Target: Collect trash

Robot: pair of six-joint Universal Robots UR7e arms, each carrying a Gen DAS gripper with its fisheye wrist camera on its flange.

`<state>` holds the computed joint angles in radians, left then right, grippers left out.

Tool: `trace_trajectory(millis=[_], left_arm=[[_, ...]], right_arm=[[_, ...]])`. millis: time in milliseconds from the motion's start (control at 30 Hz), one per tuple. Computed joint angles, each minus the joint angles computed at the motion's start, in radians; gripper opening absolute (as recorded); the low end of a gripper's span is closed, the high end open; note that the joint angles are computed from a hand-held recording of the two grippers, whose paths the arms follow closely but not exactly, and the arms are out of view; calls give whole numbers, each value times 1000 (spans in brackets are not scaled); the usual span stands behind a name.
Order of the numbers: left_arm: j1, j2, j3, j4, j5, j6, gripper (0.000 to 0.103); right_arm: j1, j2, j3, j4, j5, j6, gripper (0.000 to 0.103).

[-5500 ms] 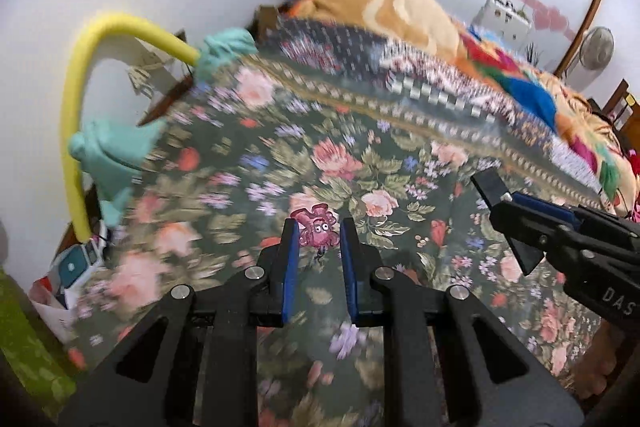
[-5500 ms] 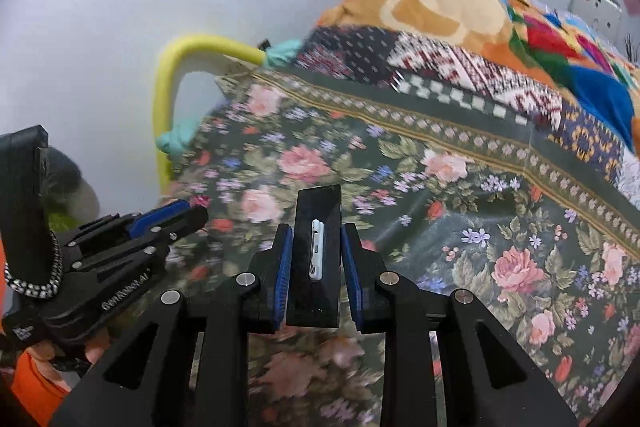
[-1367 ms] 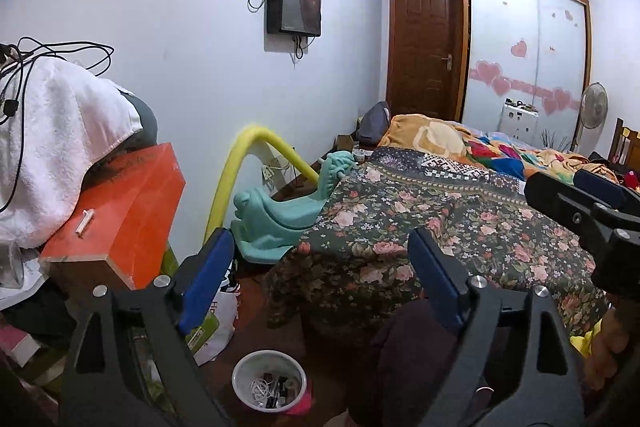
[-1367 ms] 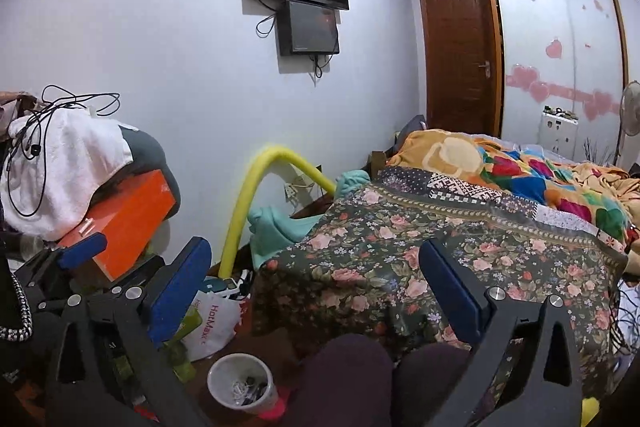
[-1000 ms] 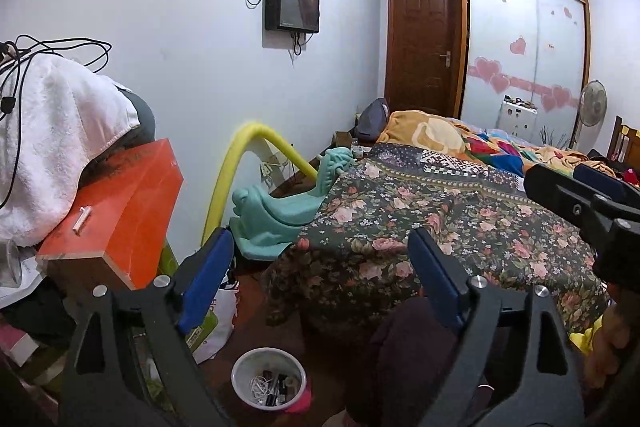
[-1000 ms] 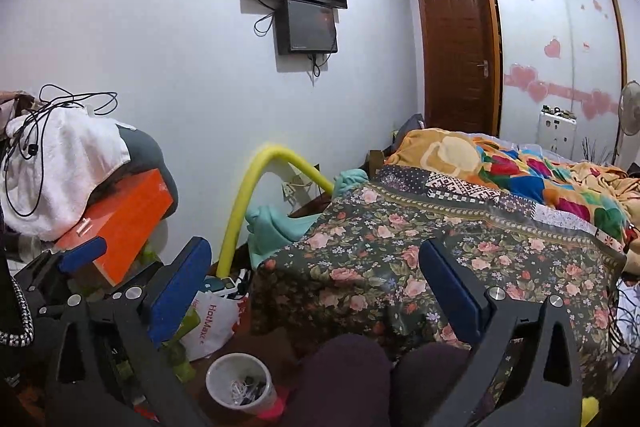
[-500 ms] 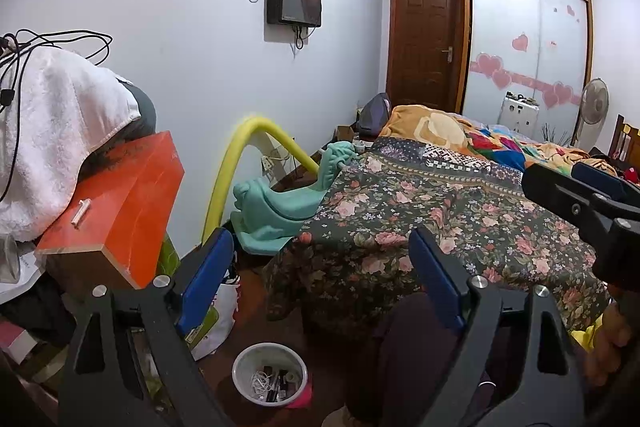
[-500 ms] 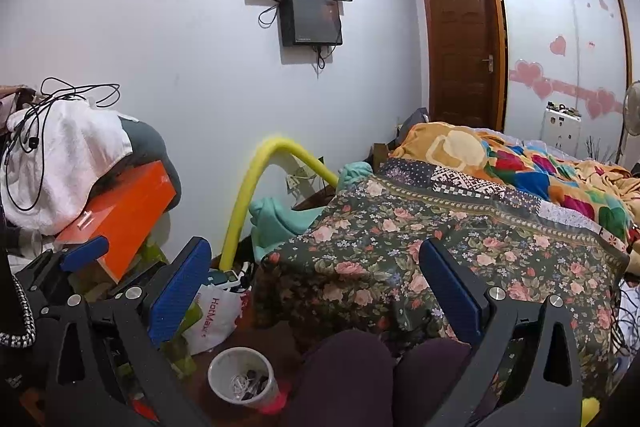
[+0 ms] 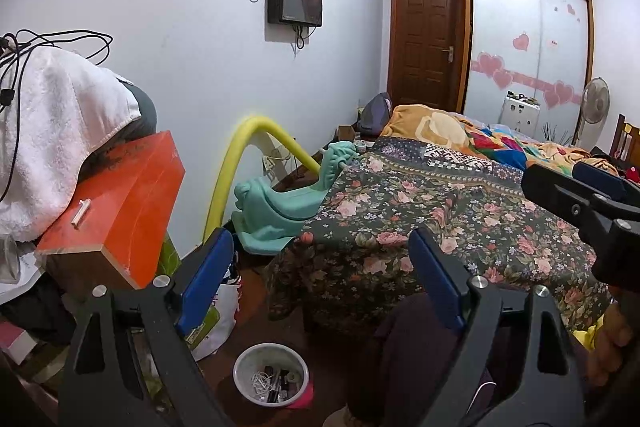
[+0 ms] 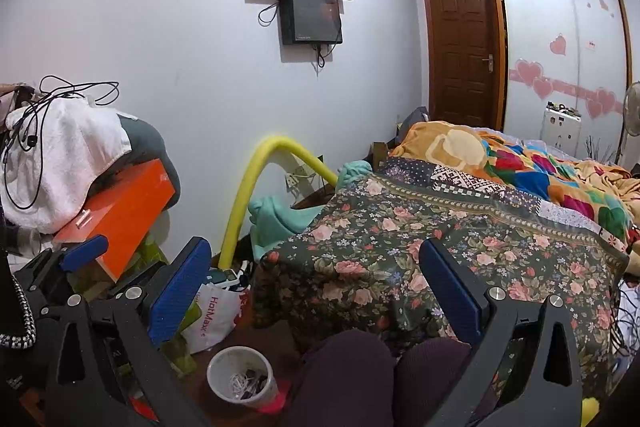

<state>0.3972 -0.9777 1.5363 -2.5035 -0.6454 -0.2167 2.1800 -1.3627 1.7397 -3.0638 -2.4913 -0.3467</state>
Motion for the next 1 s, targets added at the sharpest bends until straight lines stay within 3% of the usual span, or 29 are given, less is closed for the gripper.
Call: trace_trajectory(millis=[1000], left_arm=[[2, -6, 15, -24, 7, 13, 89]], right_arm=[[-8, -20, 10, 37, 16, 10, 103]])
